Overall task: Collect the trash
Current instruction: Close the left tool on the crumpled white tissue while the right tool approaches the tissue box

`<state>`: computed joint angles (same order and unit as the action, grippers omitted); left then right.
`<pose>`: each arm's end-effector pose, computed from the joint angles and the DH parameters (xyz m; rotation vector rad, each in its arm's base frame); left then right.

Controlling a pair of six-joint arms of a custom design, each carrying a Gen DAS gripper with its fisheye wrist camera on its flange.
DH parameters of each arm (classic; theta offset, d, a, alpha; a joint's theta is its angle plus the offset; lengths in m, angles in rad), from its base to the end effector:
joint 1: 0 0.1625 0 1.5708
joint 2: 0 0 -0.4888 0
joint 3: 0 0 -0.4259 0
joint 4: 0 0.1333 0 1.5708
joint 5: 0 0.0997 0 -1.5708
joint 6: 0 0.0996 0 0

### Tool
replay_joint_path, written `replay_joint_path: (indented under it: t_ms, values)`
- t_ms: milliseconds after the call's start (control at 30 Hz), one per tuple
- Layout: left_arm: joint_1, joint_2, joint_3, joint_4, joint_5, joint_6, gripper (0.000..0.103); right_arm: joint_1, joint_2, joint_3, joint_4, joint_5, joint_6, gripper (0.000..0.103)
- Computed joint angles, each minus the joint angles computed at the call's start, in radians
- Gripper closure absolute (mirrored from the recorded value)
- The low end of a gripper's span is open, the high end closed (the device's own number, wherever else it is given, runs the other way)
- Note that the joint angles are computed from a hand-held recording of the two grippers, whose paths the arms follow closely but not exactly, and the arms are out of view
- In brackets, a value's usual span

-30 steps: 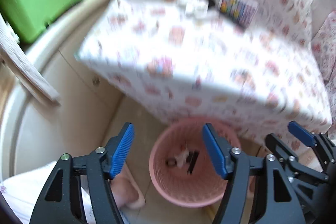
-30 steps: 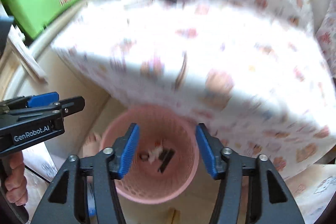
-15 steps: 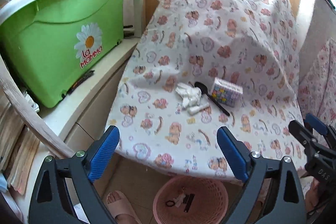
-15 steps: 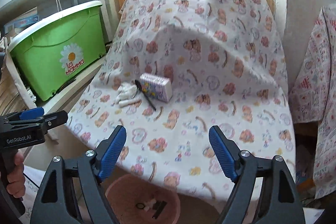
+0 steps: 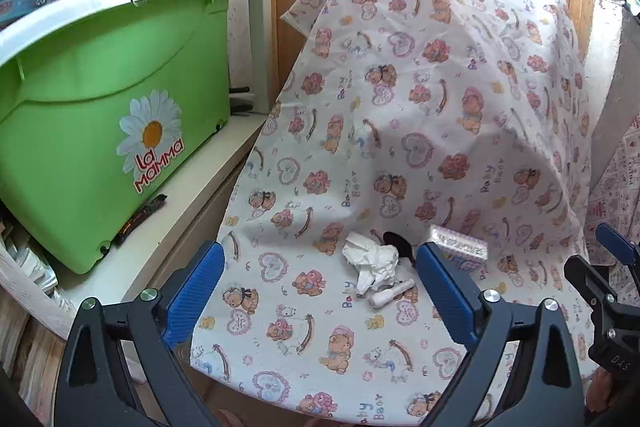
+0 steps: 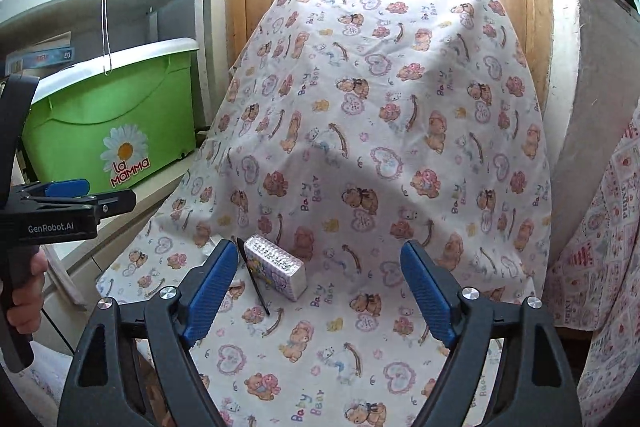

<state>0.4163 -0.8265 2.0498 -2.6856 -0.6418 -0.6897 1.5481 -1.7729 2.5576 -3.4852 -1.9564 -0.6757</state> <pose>-0.4341 -0.4249 0.0515 0.6058 2.2811 -0.8646 0.0883 -0.3314 0.3912 0.4410 -2.1379 1.1453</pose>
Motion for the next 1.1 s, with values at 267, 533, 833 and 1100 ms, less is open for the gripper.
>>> replay_joint_path:
  t_ms: [267,533,833,1100]
  values:
    - [0.1,0.038,-0.085,0.06,-0.174,0.013,0.021,-0.095,0.107,-0.003,-0.004,0.017,0.005,0.018]
    - [0.17,0.077,-0.166,0.105,-0.346,0.036,0.061,-0.107,0.158,-0.049,0.045,0.028,0.023,0.018]
    - [0.177,0.162,-0.257,0.231,-0.361,0.043,0.055,-0.125,0.155,-0.082,0.115,0.043,0.067,0.018]
    - [0.182,0.212,-0.279,0.23,-0.327,0.007,0.055,-0.16,0.137,-0.105,0.191,0.055,0.158,0.018]
